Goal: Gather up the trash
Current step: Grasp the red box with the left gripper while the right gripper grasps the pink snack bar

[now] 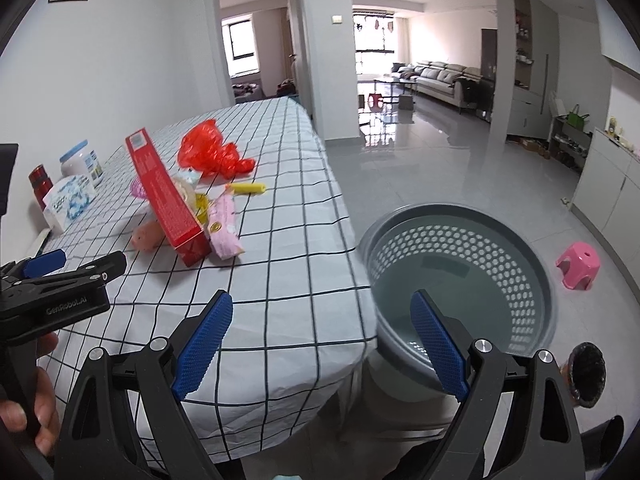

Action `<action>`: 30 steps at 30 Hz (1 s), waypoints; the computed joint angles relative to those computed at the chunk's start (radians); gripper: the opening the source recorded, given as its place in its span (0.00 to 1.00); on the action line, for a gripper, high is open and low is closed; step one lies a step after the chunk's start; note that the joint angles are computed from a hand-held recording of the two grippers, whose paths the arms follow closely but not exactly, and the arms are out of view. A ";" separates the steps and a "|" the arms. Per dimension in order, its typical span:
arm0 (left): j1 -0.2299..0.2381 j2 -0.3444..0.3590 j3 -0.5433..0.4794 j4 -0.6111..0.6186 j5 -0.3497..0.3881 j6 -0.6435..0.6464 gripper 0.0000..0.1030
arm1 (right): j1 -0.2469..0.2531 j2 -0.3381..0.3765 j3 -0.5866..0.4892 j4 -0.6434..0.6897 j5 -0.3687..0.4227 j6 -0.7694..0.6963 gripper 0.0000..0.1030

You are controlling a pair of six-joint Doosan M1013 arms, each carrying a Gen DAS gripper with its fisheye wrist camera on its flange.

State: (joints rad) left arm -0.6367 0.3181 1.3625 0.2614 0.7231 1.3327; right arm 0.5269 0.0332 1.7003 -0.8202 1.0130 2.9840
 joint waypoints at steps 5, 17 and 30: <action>0.026 0.023 -0.025 -0.011 0.018 -0.039 0.94 | -0.026 0.019 -0.010 0.020 -0.060 -0.047 0.84; 0.017 0.081 -0.130 -0.109 0.050 -0.028 0.94 | -0.074 0.024 -0.010 0.033 -0.091 -0.072 0.84; -0.035 0.198 -0.283 0.026 0.153 -0.228 0.94 | -0.123 -0.019 0.053 0.035 -0.139 -0.020 0.84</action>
State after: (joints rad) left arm -0.6719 0.5165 1.0795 0.2873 0.8765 1.1045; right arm 0.4041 0.0140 1.7532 -0.7852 0.8742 2.9641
